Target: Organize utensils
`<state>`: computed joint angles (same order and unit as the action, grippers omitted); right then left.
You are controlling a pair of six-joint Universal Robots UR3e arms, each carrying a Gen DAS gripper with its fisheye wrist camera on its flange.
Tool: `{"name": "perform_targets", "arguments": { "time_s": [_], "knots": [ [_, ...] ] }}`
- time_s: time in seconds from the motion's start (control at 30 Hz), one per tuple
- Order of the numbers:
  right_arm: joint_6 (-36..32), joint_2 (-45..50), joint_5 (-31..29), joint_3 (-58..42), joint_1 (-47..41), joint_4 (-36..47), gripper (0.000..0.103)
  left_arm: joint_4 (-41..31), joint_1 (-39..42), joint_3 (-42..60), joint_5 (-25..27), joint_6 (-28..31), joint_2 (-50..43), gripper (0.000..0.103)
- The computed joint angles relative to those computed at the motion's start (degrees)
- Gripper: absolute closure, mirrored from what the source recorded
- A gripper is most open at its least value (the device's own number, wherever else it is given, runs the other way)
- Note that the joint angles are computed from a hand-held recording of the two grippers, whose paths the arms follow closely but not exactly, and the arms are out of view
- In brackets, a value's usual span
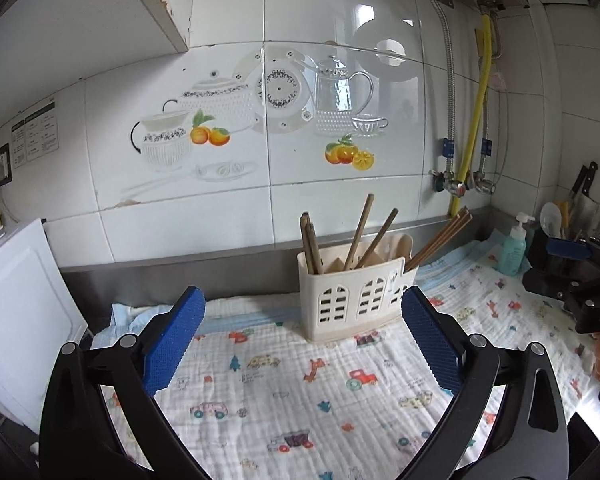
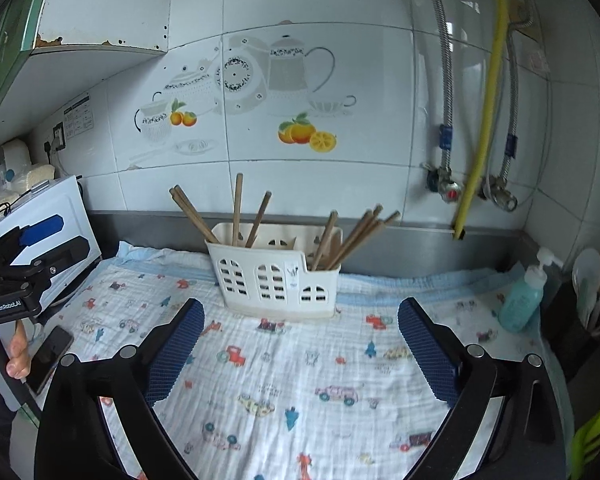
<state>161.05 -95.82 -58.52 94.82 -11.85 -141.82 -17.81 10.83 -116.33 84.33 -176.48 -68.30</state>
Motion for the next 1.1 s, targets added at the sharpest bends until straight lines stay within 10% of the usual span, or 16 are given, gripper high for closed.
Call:
{"name": "perform_targets", "arguments": {
  "time_s": [0.63, 1.1],
  "knots": [
    [-2.25, -19.35, -1.88, 23.07, -3.81, -2.92, 0.007, -9.06, 8.45, -15.81, -12.22, 0.76, 21.77, 0.005],
    [-3.78, -24.96, -1.78, 25.72, -4.16, -1.81, 0.007, -8.54, 1.65, -16.62, -4.39, -1.81, 21.57, 0.005]
  ]
}}
